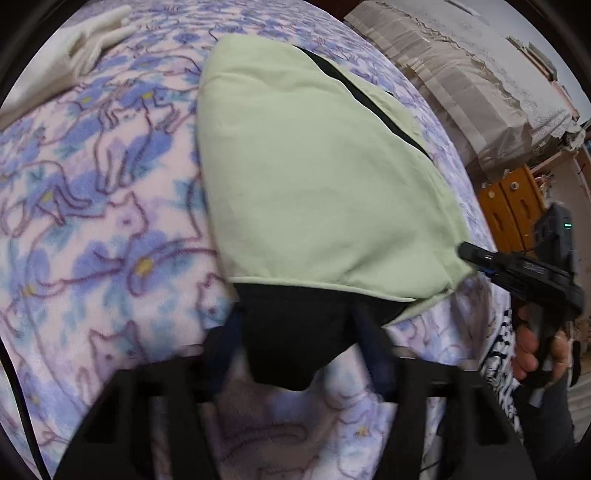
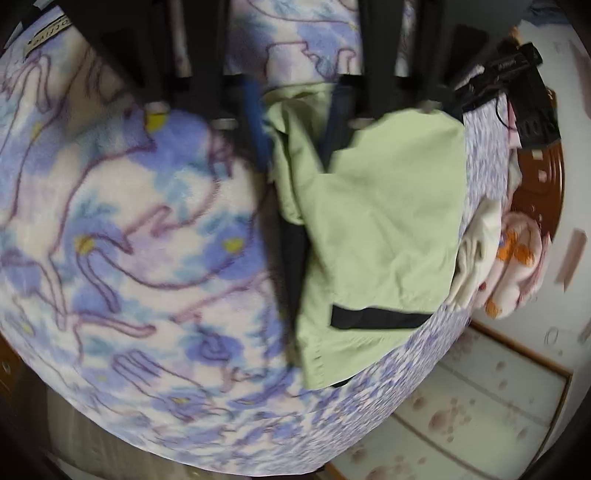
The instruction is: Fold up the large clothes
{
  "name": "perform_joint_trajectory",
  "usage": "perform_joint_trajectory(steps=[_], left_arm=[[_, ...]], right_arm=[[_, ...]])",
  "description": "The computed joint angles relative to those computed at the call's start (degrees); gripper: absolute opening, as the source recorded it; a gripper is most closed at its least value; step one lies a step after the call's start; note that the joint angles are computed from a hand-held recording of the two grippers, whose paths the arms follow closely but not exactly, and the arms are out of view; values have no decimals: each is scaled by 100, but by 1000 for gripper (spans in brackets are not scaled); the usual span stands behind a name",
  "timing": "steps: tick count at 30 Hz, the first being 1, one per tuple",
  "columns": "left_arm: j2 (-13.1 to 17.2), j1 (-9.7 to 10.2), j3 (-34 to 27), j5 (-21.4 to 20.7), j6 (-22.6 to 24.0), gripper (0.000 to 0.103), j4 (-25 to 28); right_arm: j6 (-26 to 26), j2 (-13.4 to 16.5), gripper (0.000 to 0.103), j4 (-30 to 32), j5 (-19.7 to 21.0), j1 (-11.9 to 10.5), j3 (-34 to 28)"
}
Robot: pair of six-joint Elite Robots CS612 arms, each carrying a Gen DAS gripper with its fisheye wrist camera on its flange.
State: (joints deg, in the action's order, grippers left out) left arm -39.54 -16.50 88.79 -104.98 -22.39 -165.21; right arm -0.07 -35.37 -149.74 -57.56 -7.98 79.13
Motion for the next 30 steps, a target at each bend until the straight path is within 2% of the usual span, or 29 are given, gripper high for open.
perform_joint_trajectory(steps=[1, 2, 3, 5, 8, 10, 11, 15, 20, 23, 26, 30], left_arm=[[19, 8, -34, 14, -4, 38, 21], [34, 32, -26, -43, -9, 37, -15], [70, 56, -53, -136, -37, 37, -24], [102, 43, -84, -136, -45, 37, -20], [32, -30, -56, 146, 112, 46, 106], [-42, -70, -31, 374, 186, 60, 270], [-80, -93, -15, 482, 247, 63, 343], [-212, -105, 101, 594, 314, 64, 304], [-401, -124, 315, 602, 156, 66, 178], [-539, -139, 478, 660, 54, 69, 101], [-674, -163, 633, 762, 20, 71, 18], [-868, -238, 818, 1117, 55, 74, -38]], right_arm=[[-68, -38, 12, -87, 33, 11, 57], [-183, -65, 11, -199, -26, 27, 110], [-350, -62, 11, -270, -292, 73, 136], [-359, 14, 10, -62, -497, 100, 70], [-140, 52, 11, -148, -421, 60, 102], [-113, -25, 13, -246, -546, 82, 177], [-124, -57, 15, -249, -629, 98, 197], [-127, -204, 22, -278, -822, 130, 353], [-100, -342, 24, -391, -1016, 153, 571], [-149, -429, 28, -263, -991, 160, 684], [-342, -532, 34, -244, -1085, 202, 823], [-572, -686, 55, -394, -1172, 255, 999]])
